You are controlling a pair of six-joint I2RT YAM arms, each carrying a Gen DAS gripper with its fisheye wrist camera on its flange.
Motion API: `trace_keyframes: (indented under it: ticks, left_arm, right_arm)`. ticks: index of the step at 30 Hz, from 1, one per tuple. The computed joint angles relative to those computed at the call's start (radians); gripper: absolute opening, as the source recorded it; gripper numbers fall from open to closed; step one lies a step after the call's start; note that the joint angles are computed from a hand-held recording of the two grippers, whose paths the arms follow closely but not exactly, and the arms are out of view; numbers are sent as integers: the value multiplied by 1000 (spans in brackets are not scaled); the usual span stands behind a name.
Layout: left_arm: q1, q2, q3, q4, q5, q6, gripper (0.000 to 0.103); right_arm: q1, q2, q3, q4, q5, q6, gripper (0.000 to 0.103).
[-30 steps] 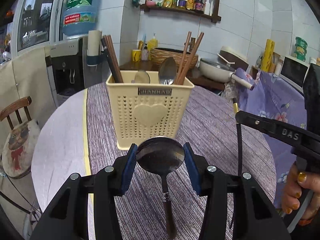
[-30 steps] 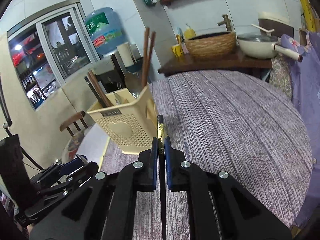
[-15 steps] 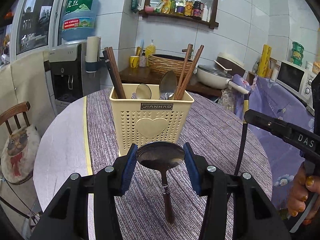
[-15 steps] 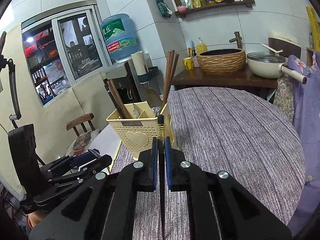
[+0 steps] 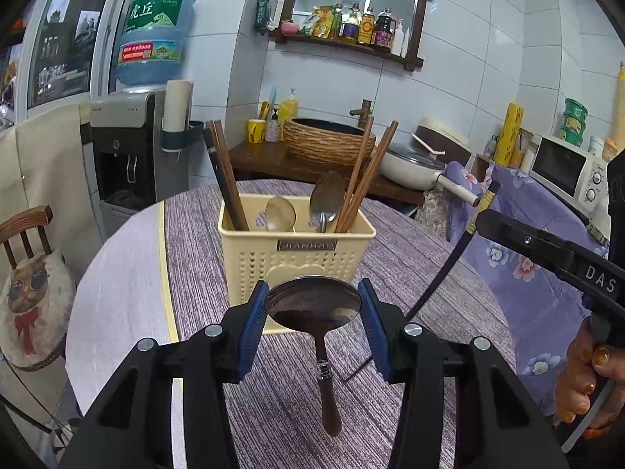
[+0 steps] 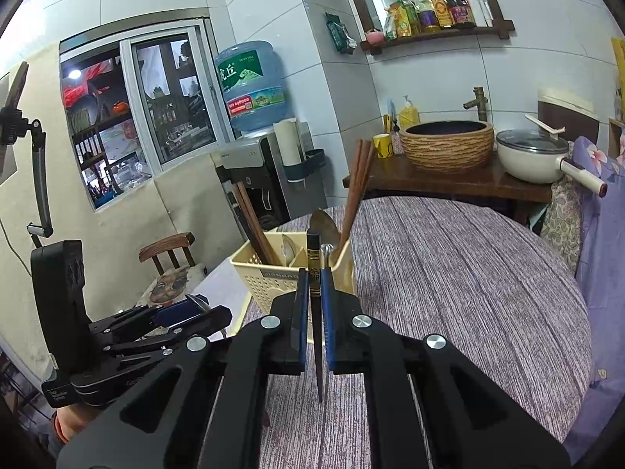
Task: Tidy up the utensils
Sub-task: 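Lower the chopstick and spoon into the holder and open both grippers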
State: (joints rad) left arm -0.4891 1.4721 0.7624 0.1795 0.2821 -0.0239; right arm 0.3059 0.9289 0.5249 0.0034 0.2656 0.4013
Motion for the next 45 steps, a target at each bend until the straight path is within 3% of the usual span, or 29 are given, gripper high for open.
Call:
trace_keyframes:
  ticks: [10, 17, 21, 32, 45]
  left_arm:
    - [53, -3, 226, -133, 75, -2, 46]
    - [61, 75, 452, -195, 36, -31, 46]
    - [48, 151, 535, -178, -35, -43, 46]
    - [0, 259, 437, -5, -177, -10, 46]
    - [-13, 349, 373, 51, -184, 5, 47]
  right_arm:
    - [-26, 69, 247, -106, -78, -103, 7]
    - [-75, 189, 484, -161, -92, -153, 7]
    - [-98, 267, 557, -137, -72, -171, 7]
    - [-128, 407, 472, 24, -63, -142, 8]
    - [-144, 476, 358, 129, -75, -104, 8]
